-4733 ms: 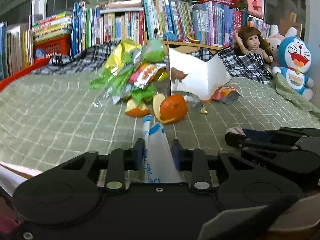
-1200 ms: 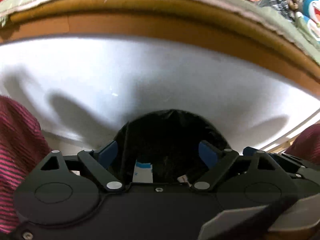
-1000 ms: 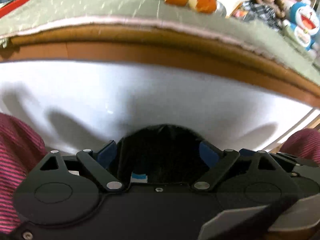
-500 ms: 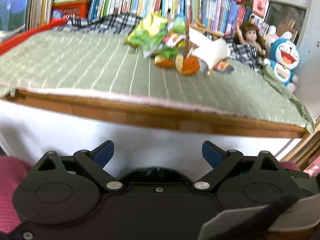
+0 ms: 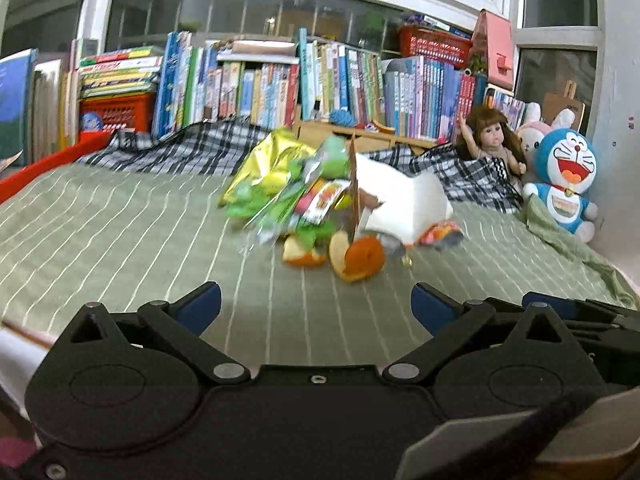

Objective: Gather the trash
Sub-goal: 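Grasp the bread roll with left tool while right tool grasps the snack wrapper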

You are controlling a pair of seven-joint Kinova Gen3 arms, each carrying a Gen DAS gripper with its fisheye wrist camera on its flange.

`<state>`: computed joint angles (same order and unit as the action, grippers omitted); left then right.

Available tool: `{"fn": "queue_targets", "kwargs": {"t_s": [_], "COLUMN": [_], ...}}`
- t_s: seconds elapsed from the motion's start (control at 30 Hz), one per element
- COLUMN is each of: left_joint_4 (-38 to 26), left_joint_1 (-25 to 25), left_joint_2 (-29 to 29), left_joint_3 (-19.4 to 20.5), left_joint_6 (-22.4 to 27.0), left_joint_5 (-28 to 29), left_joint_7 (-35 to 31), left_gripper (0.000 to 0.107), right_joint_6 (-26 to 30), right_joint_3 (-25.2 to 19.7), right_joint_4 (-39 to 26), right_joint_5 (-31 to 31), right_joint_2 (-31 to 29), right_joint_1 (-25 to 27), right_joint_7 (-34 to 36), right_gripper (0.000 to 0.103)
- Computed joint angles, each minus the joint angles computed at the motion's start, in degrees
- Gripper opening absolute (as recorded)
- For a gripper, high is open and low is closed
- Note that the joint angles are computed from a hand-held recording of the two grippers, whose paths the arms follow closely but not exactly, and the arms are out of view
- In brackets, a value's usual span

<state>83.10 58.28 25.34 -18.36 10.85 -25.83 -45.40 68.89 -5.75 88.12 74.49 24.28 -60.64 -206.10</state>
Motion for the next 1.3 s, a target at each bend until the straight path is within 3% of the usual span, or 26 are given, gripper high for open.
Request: {"fn": "queue_targets", "kwargs": {"t_s": [0.1, 0.3, 0.4, 0.53, 0.7, 0.87, 0.93, 1.1, 1.17, 1.3], "left_joint_4": [-5.0, -11.4, -15.6, -23.7, -31.6, -36.0, -38.0, -39.1, -38.6, -36.3], "left_joint_1": [-4.3, -8.8, -8.6, -8.8, -11.0, -11.5, -12.4, -11.3, -11.3, -11.3], "left_joint_2": [2.7, 7.9, 11.2, 16.2, 20.8, 23.5, 24.3, 25.1, 24.9, 23.5], "left_joint_3": [5.3, 11.7, 11.8, 11.7, 14.1, 14.3, 15.7, 13.9, 14.0, 13.9], "left_joint_6": [2.5, 3.3, 4.7, 10.1, 14.7, 16.0, 17.2, 17.9, 17.4, 16.4], "left_joint_5": [1.4, 5.6, 7.9, 9.7, 11.6, 11.5, 12.4, 11.5, 11.5, 11.8], "left_joint_7": [-3.1, -6.8, -7.3, -6.8, -6.8, -6.8, -8.1, -8.2, -8.1, -7.9], "left_gripper": [0.099, 0.096, 0.096, 0.096, 0.096, 0.095, 0.091, 0.053, 0.044, 0.040], "right_joint_6": [0.5, -1.3, -4.5, -7.4, -11.1, -14.0, -14.7, -14.9, -15.7, -18.7], "right_joint_3": [0.7, 2.4, 3.0, 4.1, 5.7, 7.3, 8.0, 9.6, 10.2, 10.8], "right_joint_4": [-1.2, -3.0, -3.7, -6.1, -9.7, -13.2, -14.4, -17.2, -17.3, -15.1], "right_joint_5": [-1.0, -4.0, -5.7, -8.9, -13.8, -19.4, -21.0, -24.4, -25.4, -26.3], "right_joint_2": [0.4, 0.6, 0.6, 1.7, 3.4, 5.1, 5.7, 7.5, 7.5, 6.0], "right_joint_1": [1.6, 6.2, 9.2, 12.3, 15.4, 17.3, 17.5, 17.5, 17.4, 17.1], "right_joint_7": [3.4, 9.7, 13.7, 21.4, 30.9, 38.8, 41.3, 46.5, 46.9, 45.8], "right_gripper": [0.082, 0.082, 0.082, 0.086, 0.089, 0.090, 0.090, 0.090, 0.090, 0.076]}}
